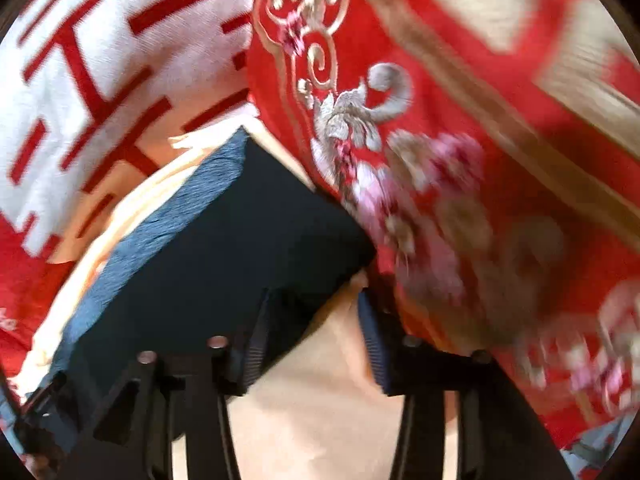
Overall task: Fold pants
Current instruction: 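Fold the grasped edge over with both grippers and press it flat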
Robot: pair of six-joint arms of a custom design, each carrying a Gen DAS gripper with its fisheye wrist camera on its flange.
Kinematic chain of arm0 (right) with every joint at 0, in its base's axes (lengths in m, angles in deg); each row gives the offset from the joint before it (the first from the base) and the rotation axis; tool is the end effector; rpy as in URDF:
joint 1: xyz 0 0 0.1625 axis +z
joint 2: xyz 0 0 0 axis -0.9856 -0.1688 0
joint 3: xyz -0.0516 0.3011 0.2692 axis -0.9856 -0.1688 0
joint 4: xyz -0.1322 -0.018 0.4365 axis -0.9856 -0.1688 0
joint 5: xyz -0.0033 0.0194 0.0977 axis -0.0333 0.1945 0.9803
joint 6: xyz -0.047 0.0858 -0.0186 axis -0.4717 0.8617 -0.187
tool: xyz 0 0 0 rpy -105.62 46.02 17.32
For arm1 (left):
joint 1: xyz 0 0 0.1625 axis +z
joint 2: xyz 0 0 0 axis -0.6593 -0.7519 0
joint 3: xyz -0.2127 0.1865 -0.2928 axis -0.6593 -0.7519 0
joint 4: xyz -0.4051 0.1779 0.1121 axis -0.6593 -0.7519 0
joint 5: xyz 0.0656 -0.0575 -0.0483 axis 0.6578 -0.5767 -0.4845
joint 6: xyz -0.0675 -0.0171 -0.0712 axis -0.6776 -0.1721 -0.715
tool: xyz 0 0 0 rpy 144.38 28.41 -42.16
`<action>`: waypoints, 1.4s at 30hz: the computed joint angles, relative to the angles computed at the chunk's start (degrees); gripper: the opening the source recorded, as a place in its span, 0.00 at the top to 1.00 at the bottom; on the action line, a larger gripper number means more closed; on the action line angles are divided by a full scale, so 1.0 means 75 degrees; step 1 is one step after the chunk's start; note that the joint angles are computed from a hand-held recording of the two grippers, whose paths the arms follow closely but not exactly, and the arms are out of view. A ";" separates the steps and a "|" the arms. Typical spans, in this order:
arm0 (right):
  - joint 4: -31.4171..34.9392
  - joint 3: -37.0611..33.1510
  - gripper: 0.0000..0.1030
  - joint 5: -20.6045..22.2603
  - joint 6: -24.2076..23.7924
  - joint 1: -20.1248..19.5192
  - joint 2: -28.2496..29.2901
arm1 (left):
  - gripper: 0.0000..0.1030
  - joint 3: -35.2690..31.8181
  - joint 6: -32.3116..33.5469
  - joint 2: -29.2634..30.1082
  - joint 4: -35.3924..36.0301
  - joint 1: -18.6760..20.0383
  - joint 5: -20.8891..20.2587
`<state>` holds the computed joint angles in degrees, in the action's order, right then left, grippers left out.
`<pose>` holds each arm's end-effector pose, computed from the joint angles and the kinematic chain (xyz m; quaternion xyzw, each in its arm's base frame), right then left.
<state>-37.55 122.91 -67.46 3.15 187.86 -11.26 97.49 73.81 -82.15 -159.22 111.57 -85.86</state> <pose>0.2839 -0.7027 0.2633 -0.2435 -0.8768 0.2497 0.3309 -0.0829 -0.8813 0.3359 0.0645 0.8670 -0.0955 0.4848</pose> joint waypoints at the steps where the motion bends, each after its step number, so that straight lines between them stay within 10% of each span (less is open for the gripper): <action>1: -0.0218 0.0189 0.50 0.0198 -0.0043 0.0027 -0.0124 | 0.00 -0.0121 -0.0031 0.0033 0.0183 -0.0035 -0.0093; 7: -0.1976 0.1708 0.49 0.2101 -0.0324 -0.0187 -0.0970 | 0.00 0.0260 0.0158 -0.0232 0.0129 -0.0328 -0.0776; 14: -0.3706 0.2696 0.49 0.3062 -0.0302 -0.0479 -0.1273 | 0.00 0.0931 0.0043 -0.0359 -0.0051 -0.0716 -0.1942; 21: -0.5227 0.2890 0.46 0.3550 -0.0693 -0.0815 -0.1075 | 0.00 0.1276 -0.0514 -0.0161 -0.0177 -0.0822 -0.2339; 42: -0.6249 0.2547 0.35 0.3595 -0.1923 -0.0871 -0.0583 | 0.00 0.2046 -0.0457 -0.0444 -0.0929 -0.0892 -0.2249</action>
<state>-84.41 142.01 -40.50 -11.28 181.33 -15.63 112.84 70.38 -85.48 -166.18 104.88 -102.73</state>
